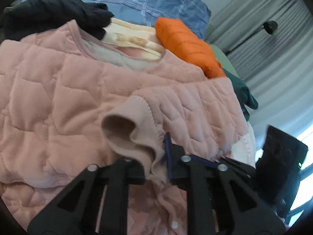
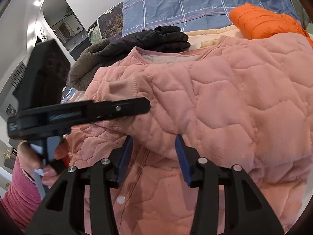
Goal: Fold large clothes
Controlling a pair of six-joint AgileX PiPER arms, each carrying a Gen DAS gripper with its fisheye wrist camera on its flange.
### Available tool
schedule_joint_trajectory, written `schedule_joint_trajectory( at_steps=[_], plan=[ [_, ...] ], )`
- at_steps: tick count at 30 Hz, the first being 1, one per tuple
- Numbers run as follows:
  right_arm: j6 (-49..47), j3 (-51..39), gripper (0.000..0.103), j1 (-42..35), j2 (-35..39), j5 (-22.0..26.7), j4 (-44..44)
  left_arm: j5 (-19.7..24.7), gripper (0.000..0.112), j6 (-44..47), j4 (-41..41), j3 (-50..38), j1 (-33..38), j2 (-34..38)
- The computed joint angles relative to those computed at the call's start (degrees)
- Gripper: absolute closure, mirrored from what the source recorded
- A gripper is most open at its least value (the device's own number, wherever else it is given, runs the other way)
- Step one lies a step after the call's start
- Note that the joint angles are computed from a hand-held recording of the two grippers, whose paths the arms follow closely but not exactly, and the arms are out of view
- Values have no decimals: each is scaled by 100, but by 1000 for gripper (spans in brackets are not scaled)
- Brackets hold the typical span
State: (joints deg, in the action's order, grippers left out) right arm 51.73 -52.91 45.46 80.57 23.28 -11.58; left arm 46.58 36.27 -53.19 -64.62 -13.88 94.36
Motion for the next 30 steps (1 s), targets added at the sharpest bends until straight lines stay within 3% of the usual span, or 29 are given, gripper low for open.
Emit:
schedule_joint_trajectory(
  at_steps=[5, 9, 15, 18, 20, 27, 28, 30],
  plan=[
    [426, 217, 58, 266, -632, 127, -547, -202, 102, 403, -226, 130, 275, -792],
    [612, 326, 58, 220, -954, 422, -780, 48, 102, 649, -242, 16, 1199, -1443],
    [644, 721, 58, -321, -1403, 551, -525, -143, 99, 351, 671, 181, 2065, -1233],
    [653, 692, 58, -448, -1361, 720, -424, -848, 80, -446, 1666, 427, 1918, -1060],
    [969, 619, 58, -330, -1341, 853, -803, -1111, 70, -513, 1767, 592, 1910, -1053],
    [2221, 8, 59, 246, -1078, 1844, -2696, -1409, 69, -309, 1715, 751, 1624, -1840],
    [2451, -50, 59, 346, -963, 2077, -3010, -1436, 67, -281, 1749, 779, 1526, -1876],
    [2567, -361, 61, 497, -421, 3014, -3356, -1656, 62, -772, 2506, 862, 1035, -1827]
  ],
)
